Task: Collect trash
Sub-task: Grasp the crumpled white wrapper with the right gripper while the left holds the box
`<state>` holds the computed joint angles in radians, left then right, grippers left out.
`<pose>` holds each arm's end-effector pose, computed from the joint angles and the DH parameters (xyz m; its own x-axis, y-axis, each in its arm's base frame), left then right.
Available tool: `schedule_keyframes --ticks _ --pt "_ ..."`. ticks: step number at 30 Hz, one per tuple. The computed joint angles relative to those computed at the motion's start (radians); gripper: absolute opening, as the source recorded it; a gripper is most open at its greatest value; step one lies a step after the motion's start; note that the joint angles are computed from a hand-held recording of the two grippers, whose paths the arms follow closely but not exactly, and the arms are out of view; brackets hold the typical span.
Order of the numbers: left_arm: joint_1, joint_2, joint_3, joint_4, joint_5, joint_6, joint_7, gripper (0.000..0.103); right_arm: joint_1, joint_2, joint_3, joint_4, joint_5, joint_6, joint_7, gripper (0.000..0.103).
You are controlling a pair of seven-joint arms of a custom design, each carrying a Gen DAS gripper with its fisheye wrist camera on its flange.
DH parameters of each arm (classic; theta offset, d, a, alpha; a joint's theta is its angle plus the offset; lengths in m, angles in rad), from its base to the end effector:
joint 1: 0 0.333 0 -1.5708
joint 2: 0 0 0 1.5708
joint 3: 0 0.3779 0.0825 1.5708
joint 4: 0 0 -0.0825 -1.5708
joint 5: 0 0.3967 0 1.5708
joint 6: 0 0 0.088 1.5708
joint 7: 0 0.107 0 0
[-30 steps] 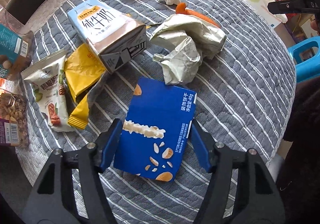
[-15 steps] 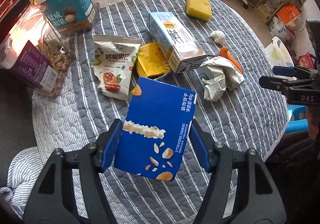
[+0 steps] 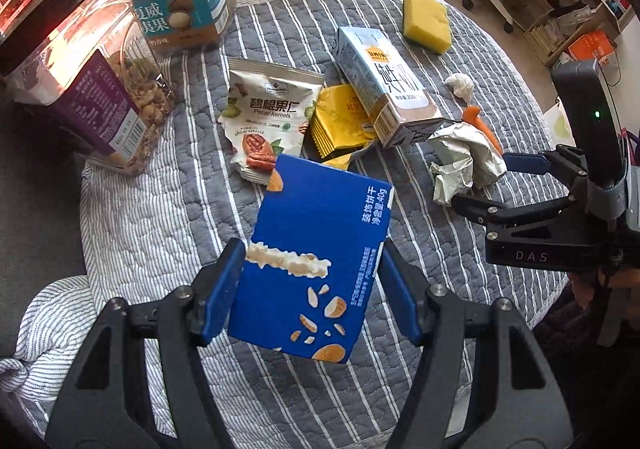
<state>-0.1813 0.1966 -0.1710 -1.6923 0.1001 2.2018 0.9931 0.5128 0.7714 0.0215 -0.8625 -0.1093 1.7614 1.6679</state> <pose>0.6366 -0.2197 0.5689 0.1680 -0.9788 0.1171 -0.9359 -0.1957 -0.2930 0.7184 0.4050 0.5093 0.4232 -0.9024 0.0813 -0.8924 -0.4306 -0.1350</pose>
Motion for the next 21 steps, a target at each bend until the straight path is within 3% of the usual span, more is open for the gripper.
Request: schedule_keyframes --ticks 6,8,12,14,21 --pt "-0.002 0.002 0.000 0.001 0.004 -0.006 0.001 0.068 0.009 0.028 -0.011 0.027 -0.017 0.004 0.008 0.081" --pt "-0.002 0.001 0.000 0.000 0.005 -0.003 0.001 0.068 0.009 0.029 -0.011 0.027 -0.018 0.004 0.006 0.064" --pt "-0.003 -0.002 0.001 -0.003 0.009 0.009 -0.006 0.068 0.000 0.009 0.000 -0.006 -0.004 0.026 -0.013 0.048" --pt "-0.005 -0.004 0.002 -0.005 0.018 0.020 -0.017 0.068 -0.007 -0.017 0.003 -0.046 0.001 0.056 -0.018 0.035" --pt "-0.011 0.000 -0.002 0.003 0.023 0.038 -0.024 0.068 -0.063 -0.070 0.019 -0.091 0.061 0.093 -0.009 0.029"
